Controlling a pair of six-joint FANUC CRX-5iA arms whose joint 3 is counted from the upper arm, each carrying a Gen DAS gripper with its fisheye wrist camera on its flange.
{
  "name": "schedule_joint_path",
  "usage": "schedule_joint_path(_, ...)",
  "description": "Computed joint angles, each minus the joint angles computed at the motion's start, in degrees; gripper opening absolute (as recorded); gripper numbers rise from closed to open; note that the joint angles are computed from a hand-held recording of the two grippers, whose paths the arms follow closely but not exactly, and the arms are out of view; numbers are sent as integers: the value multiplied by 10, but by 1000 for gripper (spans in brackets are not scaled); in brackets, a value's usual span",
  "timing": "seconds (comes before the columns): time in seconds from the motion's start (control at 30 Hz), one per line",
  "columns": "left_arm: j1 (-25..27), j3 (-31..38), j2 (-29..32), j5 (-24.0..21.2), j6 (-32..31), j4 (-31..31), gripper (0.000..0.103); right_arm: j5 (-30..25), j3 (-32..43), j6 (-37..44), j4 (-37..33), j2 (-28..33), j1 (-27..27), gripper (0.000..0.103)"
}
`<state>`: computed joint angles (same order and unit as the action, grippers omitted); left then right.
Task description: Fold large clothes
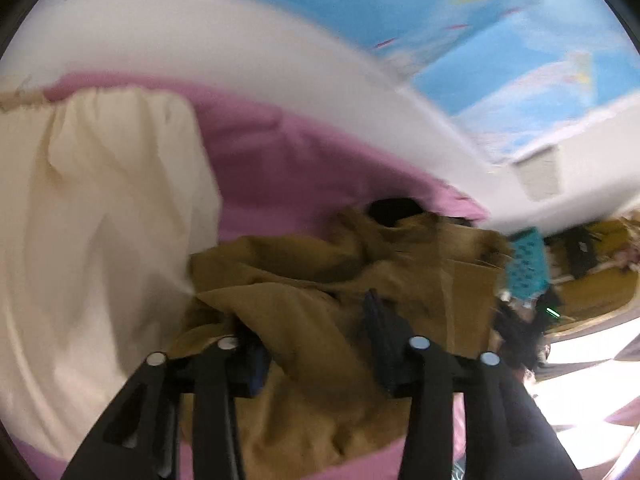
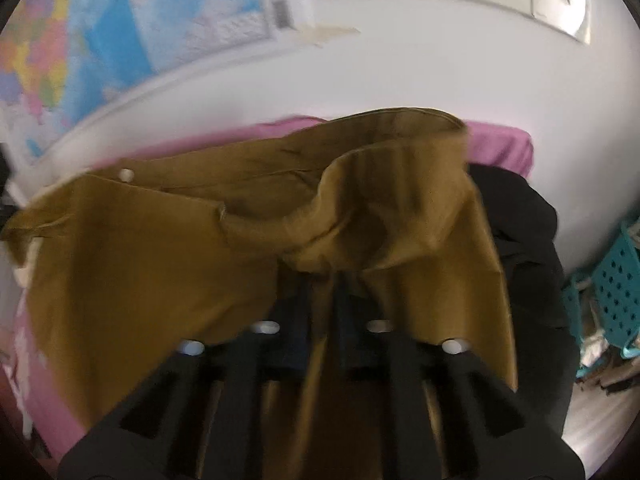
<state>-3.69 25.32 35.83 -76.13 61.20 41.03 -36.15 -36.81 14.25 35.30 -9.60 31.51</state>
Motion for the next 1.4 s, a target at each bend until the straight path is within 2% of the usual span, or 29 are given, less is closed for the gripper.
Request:
schedule_joint_path(0.07,9,-63,-50,35,-59,42,56,13,-4,-2,-7,-4,-10,9)
schedule_joint_path(0.1,12,-93,-74,54,-86,60,70,16,-6,0,-7,-5,-13,9)
schedule_joint_path(0.13,13,-125,-99,77,-116,79,77,18,-7,-1,-7,-7,-15,8)
schedule_joint_path(0.2,8,-196,-157,132,-204,106,82,24,-12,-1,-7,-12,-20,8)
schedule_joint_path(0.23,2,-215,-175,154,-227,97,84,28,-18,-14,4,-17,-23,8)
schedule_joint_path(0.3,-15,-228,-186,168,-243,56,84,42,-32,-36,24,-30,-29,7)
schedule_joint_path(0.4,-45,-215,-162,142,-237,-18,84,54,-62,-84,67,-66,-37,6)
schedule_joint_path(0.47,-68,-214,-153,152,-227,-67,83,47,-79,-114,107,-94,-41,5)
schedule_joint_path(0.5,-78,-213,-151,164,-221,-92,81,39,-84,-128,126,-107,-42,5)
schedule_joint_path(0.57,-105,-227,-165,243,-191,-168,62,26,-99,-168,179,-131,-48,5)
schedule_joint_path(0.63,-116,-218,-161,279,-138,-229,26,32,-91,-157,160,-130,-59,4)
schedule_joint_path(0.7,-113,-202,-148,290,-97,-259,8,27,-69,-118,118,-98,-67,5)
schedule_joint_path(0.77,-93,-183,-125,259,-96,-224,7,6,-43,-99,102,-51,-58,5)
schedule_joint_path(0.83,-88,-185,-120,266,-96,-213,6,19,-16,-50,37,-12,-60,6)
schedule_joint_path(0.87,-88,-186,-120,269,-94,-214,6,15,-8,-30,5,-7,-59,9)
schedule_joint_path(0.93,-90,-187,-121,275,-85,-223,6,34,-25,-42,12,-24,-58,17)
schedule_joint_path(0.97,-91,-189,-123,280,-83,-226,6,44,-38,-50,23,-39,-57,31)
schedule_joint_path(1.03,-87,-191,-124,283,-79,-218,6,42,-84,-103,102,-90,-44,53)
schedule_joint_path(1.1,-80,-198,-126,280,-83,-198,6,7,-104,-114,141,-121,-18,50)
schedule_joint_path(1.17,-74,-208,-127,282,-93,-180,6,-8,-104,-99,136,-131,-1,39)
schedule_joint_path(1.2,-73,-212,-126,287,-93,-174,6,-12,-99,-79,121,-127,5,38)
schedule_joint_path(1.3,-78,-236,-142,321,-103,-181,6,-35,-65,-25,89,-73,9,38)
schedule_joint_path(1.4,-86,-241,-146,337,-85,-201,7,-17,-44,8,49,-18,-14,34)
